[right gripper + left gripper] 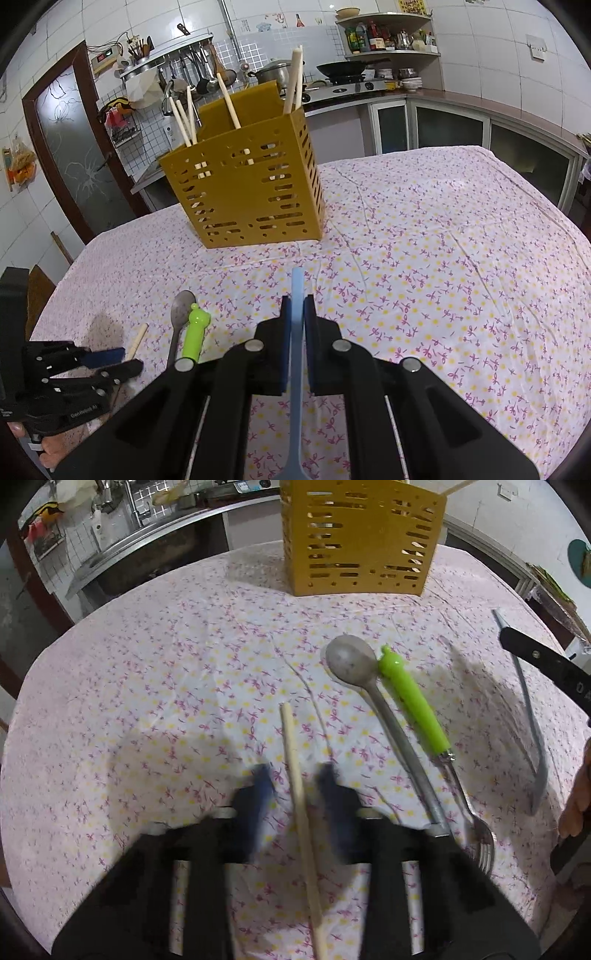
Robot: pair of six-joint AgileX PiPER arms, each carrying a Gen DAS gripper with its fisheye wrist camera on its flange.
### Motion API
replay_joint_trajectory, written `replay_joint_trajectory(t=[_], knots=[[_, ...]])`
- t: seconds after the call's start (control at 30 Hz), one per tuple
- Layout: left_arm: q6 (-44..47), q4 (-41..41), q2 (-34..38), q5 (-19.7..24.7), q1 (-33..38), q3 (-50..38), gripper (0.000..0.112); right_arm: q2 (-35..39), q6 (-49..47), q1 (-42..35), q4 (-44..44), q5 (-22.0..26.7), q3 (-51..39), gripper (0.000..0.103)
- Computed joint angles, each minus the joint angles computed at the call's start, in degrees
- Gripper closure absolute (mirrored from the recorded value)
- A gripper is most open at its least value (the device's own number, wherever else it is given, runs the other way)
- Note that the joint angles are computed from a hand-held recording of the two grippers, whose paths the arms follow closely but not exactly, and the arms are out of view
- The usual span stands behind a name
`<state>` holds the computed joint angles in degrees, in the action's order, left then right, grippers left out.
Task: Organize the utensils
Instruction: 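Lift the wooden chopstick and light blue utensil off the table with both tools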
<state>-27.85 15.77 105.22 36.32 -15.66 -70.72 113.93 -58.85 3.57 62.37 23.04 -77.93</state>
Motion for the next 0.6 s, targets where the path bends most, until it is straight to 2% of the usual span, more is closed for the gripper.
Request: replay_joint_trajectory(t=[0.23, 0.47, 0.6], knots=[[-6.5, 5.7, -0.7, 1.3, -2.5, 0.1, 0.105, 0.3, 1.0, 0.0, -0.8, 0.5, -0.3, 0.096], [-0.5, -0.5, -2.0, -0.2, 0.3, 0.6, 0.107, 0.3, 1.3, -0.2, -1.1, 0.9, -0.4, 0.096], [3.0, -2.9, -0.8, 1.4, 0.7, -0.8, 0.107, 0.4, 2.5, 0.0, -2.3, 1.1, -0.6, 0.096]])
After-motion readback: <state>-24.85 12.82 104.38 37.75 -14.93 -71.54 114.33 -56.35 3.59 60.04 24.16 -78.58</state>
